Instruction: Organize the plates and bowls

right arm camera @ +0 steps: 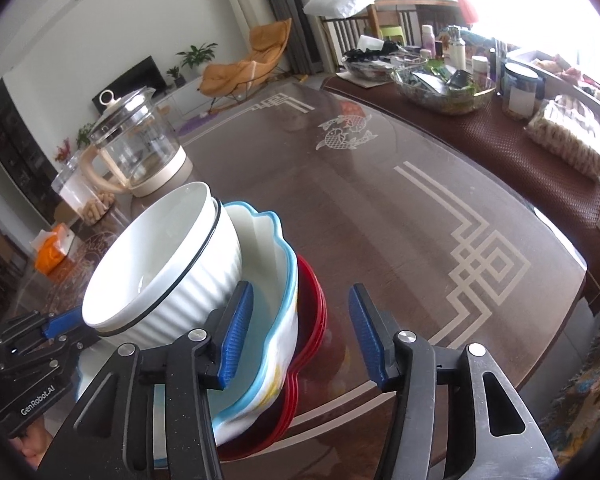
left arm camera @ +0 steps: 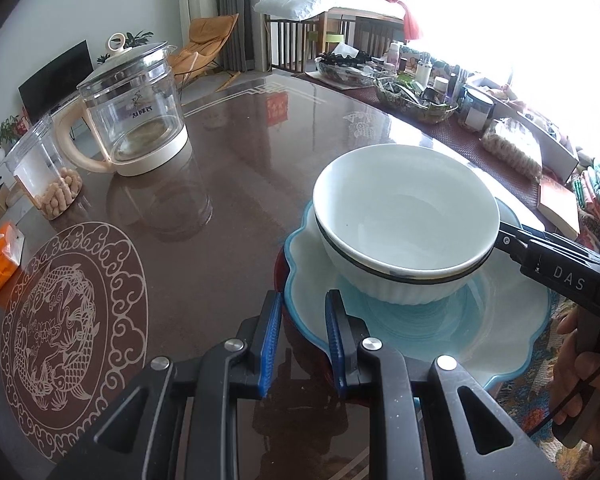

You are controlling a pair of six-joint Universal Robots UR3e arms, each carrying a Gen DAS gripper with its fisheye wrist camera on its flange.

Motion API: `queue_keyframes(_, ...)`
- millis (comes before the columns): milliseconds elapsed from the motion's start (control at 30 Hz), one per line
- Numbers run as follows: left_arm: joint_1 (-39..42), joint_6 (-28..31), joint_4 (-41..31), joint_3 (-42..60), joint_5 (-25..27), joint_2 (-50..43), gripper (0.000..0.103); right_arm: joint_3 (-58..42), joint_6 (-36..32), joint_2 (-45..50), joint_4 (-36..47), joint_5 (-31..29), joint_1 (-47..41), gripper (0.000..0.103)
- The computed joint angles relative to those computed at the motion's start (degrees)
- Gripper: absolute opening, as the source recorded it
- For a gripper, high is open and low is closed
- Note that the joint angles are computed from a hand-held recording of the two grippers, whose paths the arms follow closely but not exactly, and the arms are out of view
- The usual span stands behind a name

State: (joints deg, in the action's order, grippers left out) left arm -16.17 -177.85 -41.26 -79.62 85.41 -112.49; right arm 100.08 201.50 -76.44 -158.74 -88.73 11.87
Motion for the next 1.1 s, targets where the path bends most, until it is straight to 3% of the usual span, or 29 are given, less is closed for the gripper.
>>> queue_keyframes(167,2.98,-1.1,-0.63,-2.9,-2.68,4.45,0.026,1.77,1.93,-3.93,-2.52,-2.81,1.09,0.057)
queue_keyframes(233,3.94,-0.93,-1.59,-4.58,-2.82,7.05,0.033,0.89,2.5,-5.7,-0.88,-5.61,2.58,0.058)
queue_keyframes(300,4.79,-0.71,0.16,-8.68,-2.63,11.07,0.068,0.81,3.44,-8.13,0.61,-8.02,4.33,0.06)
queue_keyframes(367,4.38,-1.26,4.69,-14.02,0.5,15.76,0.085,0.91,5.47,-10.88,2.81,-11.4,7.11,0.064)
queue_keyframes(500,4.05,-0.35,5.66,-19.59,3.09,24.14,0.096,0.51,11.65,-14.46,8.44,-19.56,15.56,0.07)
queue_keyframes(633,4.36,-0.5,1.71,-20.85,3.26,31.04,0.099,-4.2,18.53,-14.36,19.42,-25.12,23.3,0.07)
queue_keyframes(800,4.14,-1.75,-5.0,-18.67,4.6,35.99,0.1,-10.98,25.35,-14.78,33.73,-24.71,27.26,0.07)
queue_keyframes(1000,2.64,-2.07,-8.36,-17.29,7.24,39.16,0.1,-19.74,28.76,-13.61,44.12,-30.67,32.77,0.07)
queue_keyframes(1100,-0.02,-2.54,-10.78,-15.05,11.06,38.83,0.1,-23.56,28.88,-12.55,47.32,-32.28,34.4,0.07)
